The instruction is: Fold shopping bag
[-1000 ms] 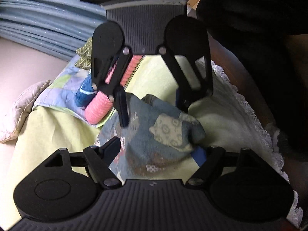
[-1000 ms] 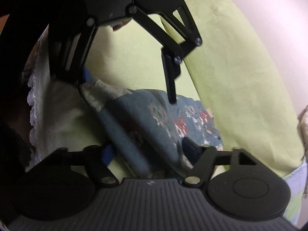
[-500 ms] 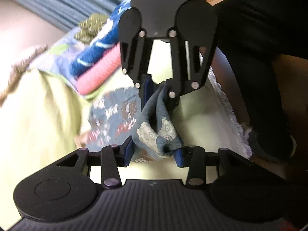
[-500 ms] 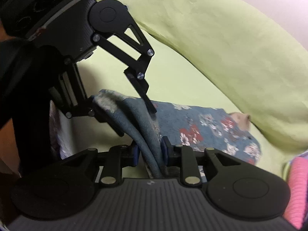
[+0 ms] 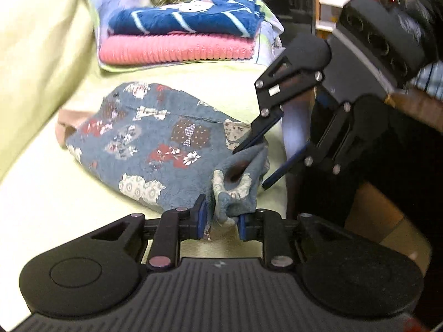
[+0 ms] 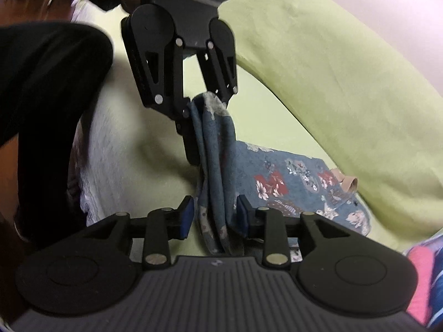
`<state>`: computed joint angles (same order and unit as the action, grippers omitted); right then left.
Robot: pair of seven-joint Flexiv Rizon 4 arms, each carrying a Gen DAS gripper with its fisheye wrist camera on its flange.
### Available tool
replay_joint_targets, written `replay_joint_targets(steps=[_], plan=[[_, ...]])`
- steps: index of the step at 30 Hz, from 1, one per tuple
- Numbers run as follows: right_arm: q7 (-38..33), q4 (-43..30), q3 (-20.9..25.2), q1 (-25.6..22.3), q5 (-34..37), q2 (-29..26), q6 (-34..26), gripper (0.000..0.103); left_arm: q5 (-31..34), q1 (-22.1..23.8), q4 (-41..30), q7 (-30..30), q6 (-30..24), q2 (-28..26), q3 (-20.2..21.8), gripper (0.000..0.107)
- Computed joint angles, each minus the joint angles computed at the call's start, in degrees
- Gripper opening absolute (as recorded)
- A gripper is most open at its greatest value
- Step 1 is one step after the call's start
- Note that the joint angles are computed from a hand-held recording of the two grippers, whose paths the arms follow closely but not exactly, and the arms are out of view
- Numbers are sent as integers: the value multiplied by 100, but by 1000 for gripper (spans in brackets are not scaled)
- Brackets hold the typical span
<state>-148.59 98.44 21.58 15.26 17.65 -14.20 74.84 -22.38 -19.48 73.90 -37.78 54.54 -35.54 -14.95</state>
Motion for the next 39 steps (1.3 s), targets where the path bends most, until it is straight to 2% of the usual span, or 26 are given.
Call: replay_joint_targets(steps=[3, 7, 10, 15, 17, 19, 23, 24, 27, 31, 33, 39], plan=[[508, -549, 13, -127, 464, -192, -685, 25, -102, 36, 60, -66, -73, 25, -24, 28], [1535, -1333, -114, -315, 1171, -424, -1943, 20, -138, 16, 200, -76, 133, 70, -46, 28], [2625, -1949, -310, -391, 1528, -661, -2921, 18, -77, -41, 389, -68, 529, 144, -33, 29], [3739, -2545, -467, -480, 1781, -956, -3815, 14, 542, -256, 901, -22, 1534, 435, 187, 32], [4083, -2651, -489, -520, 1866, -1004, -3993, 13, 902, -330, 1170, 80, 2032, 584, 271, 31], [4349, -2741, -501, -541, 1925, -1066, -4117, 13, 1205, -285, 1490, 444, 2554, 721, 151, 32], [4706, -2983, -511, -557, 1976, -1261, -4330, 12, 1980, -563, 1435, 922, 2958, 627, 399, 36], [4759, -3028, -506, -557, 1966, -1300, -4362, 12, 2115, -630, 1348, 1002, 2984, 563, 464, 41], [4938, -3133, -490, -560, 1951, -1387, -4441, 11, 2363, -807, 973, 1144, 2846, 327, 666, 43], [5036, -3225, -455, -555, 1956, -1514, -4413, 10, 2644, -1034, 547, 1148, 2532, 95, 1010, 55], [5080, -3214, -422, -586, 2010, -1523, -4389, 9, 2811, -1127, 452, 1098, 2472, 34, 1164, 56], [5296, -3293, -376, -666, 2164, -1621, -4435, 9, 3554, -1330, 187, 1415, 2833, -225, 1547, 60]])
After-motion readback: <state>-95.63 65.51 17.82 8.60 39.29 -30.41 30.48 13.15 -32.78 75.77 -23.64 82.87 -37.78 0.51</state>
